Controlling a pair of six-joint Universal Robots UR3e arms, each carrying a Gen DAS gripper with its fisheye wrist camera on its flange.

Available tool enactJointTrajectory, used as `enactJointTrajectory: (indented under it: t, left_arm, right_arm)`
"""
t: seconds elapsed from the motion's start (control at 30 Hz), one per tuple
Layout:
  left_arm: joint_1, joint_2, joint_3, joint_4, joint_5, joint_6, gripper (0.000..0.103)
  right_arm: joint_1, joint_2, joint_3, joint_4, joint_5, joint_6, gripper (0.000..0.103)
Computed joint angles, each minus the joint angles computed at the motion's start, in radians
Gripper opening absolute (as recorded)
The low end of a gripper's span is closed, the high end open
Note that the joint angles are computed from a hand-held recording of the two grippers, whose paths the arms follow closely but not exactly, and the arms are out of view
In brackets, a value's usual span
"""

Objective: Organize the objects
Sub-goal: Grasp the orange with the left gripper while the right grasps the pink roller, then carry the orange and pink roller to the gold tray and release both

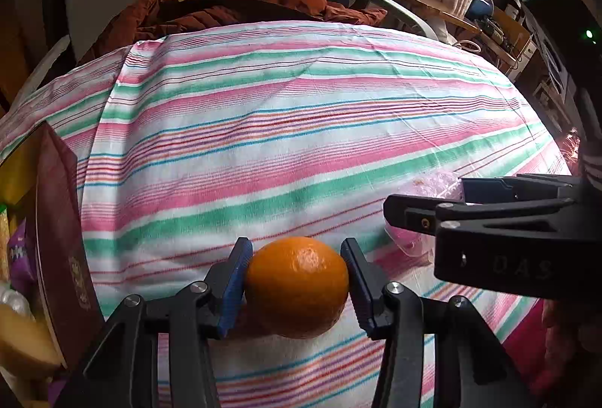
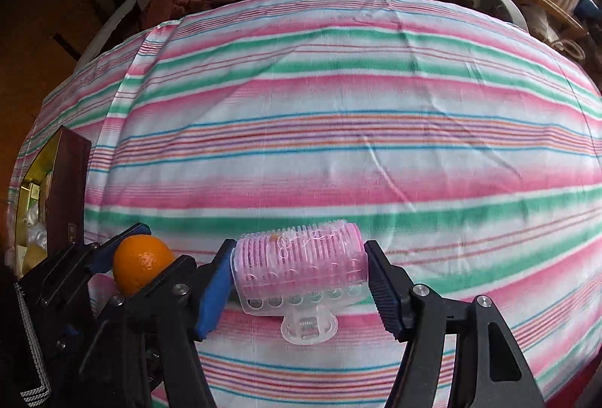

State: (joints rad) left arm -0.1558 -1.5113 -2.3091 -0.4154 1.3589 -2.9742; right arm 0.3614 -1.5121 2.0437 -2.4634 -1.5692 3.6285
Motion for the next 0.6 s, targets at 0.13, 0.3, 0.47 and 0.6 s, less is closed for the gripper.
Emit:
enactJointTrajectory:
  t: [0.13,0.3,0.47,0.6]
  left_arm:
    - [0.019,0.089,-0.102,0.022,0.000,0.007,0.049]
    - [0.006,0.112,-0.207,0.161,0.027,0.012,0.049]
    - [0.012,0.109,-0.239,0.216,0.021,0.022,0.048]
    - [0.025,0.116,-0.248,0.217,0.005,0.030,0.048]
  right_arm:
    - [0.061,-0.009,0.030,-0.048,-0.064,0.024,0.067]
    - [0.110,0.055,-0.037,-0.033,-0.170,-0.001,0.067]
    - [0.121,0.067,-0.051,-0.027,-0.195,-0.013,0.067]
    - [0.118,0.082,-0.063,-0.030,-0.195,-0.013,0.067]
